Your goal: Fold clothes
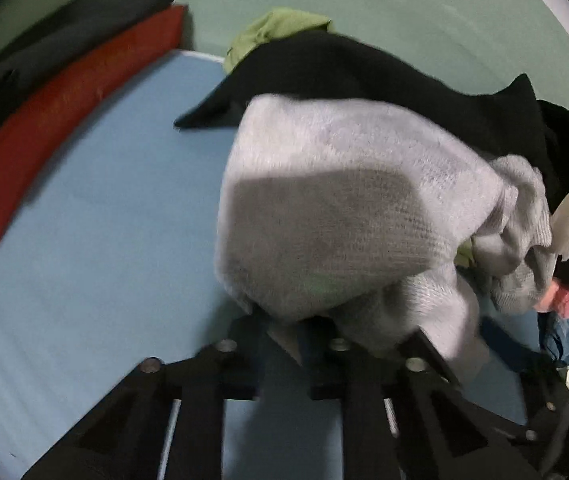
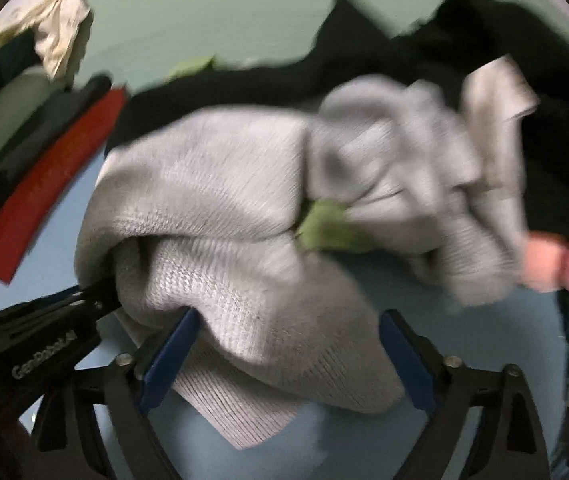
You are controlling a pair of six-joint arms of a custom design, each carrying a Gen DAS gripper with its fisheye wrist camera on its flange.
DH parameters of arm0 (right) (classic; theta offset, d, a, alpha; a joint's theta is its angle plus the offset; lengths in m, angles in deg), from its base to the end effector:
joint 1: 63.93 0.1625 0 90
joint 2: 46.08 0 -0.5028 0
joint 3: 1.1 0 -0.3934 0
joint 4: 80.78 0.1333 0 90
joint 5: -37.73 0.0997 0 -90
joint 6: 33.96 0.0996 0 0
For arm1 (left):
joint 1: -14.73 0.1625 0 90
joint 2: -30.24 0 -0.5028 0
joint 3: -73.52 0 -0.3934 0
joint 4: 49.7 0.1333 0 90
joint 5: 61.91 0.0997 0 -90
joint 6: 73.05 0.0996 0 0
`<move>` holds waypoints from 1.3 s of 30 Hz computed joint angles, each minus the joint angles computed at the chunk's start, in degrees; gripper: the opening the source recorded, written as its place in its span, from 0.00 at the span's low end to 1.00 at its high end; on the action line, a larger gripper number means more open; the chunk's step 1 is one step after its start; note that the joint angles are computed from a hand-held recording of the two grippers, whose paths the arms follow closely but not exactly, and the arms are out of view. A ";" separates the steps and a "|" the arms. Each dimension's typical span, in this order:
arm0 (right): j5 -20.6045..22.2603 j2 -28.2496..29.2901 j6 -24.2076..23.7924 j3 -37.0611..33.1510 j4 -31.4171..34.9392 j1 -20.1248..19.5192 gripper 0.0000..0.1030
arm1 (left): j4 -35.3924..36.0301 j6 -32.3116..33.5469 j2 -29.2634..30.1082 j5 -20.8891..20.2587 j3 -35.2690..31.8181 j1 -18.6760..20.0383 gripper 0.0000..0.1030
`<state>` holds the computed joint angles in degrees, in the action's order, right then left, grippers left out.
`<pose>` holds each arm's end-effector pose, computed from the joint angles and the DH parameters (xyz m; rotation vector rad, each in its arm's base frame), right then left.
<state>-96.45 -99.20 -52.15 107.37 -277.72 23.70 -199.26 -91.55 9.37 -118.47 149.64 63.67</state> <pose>0.0372 -0.6454 0.2748 -0.1193 -2.1423 0.8488 -0.3834 -0.7266 -0.0570 0.4854 2.5858 -0.4784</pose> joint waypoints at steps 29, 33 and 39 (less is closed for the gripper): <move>20.97 -16.51 11.94 23.07 -1.96 -1.79 0.84 | -11.79 -8.18 -20.59 -5.05 29.92 -2.60 0.24; 20.88 -13.80 23.44 11.30 4.42 -3.47 0.93 | -16.03 -7.80 -23.11 -7.84 33.54 -2.66 0.58; 19.02 -5.80 35.54 -2.96 18.46 -4.53 0.50 | -22.49 -9.87 -28.41 -5.08 40.14 -3.28 0.68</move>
